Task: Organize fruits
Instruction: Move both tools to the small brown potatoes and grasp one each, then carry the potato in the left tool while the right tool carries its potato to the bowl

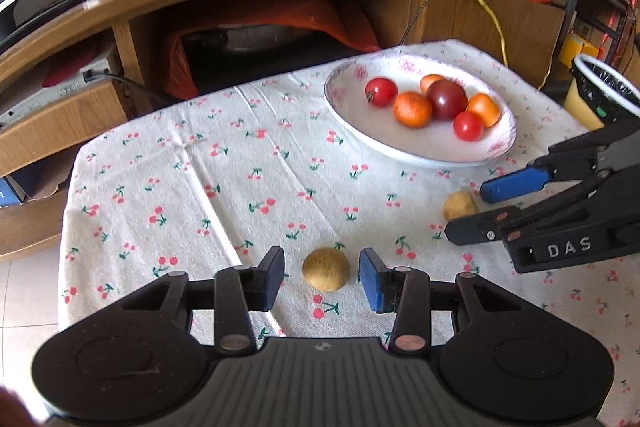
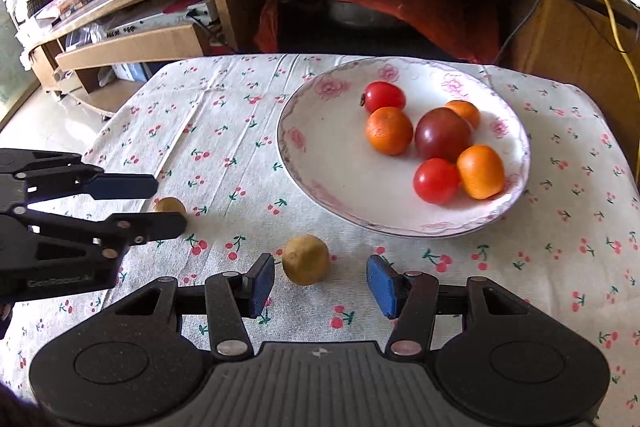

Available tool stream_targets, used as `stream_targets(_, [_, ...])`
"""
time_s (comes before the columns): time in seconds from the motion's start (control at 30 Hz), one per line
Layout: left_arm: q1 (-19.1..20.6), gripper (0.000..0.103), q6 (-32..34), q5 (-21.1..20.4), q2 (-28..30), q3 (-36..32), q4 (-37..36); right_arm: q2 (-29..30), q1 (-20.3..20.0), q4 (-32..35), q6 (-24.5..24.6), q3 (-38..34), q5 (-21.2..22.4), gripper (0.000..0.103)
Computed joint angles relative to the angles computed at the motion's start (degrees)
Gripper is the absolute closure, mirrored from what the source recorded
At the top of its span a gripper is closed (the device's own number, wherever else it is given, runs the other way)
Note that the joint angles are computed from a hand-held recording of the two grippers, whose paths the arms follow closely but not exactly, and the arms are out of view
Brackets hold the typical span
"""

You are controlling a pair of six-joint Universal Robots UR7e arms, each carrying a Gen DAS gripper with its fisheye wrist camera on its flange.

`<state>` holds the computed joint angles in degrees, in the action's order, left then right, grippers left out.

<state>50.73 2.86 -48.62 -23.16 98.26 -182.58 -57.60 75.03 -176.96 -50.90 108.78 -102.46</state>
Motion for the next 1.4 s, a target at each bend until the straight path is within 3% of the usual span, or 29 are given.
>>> stream_targets(0.2, [-0.37, 0.055, 0.88, 1.23, 1.14, -0.33, -0.98, 0.72, 0.33, 0.51, -0.17, -0.78, -0.23, 0.056])
stream_targets(0.43, [-1.19, 0.068, 2.78, 1.02, 1.28, 0.33, -2.19, 0.81, 0.48, -1.38, -2.95, -0.19, -1.58, 0.082])
stream_targets(0.9, [-2.43, 0.068, 2.27, -4.48, 0.01, 2.12, -0.35, -3.29, 0.2, 0.71, -4.65, 3.31, -3.27, 0.082])
stream_targets(1.4, [-2.64, 0.064, 3.89, -3.53, 1.1, 1.68, 0.14, -2.75, -0.15, 0.38, -5.69, 3.15, -3.8, 0.076])
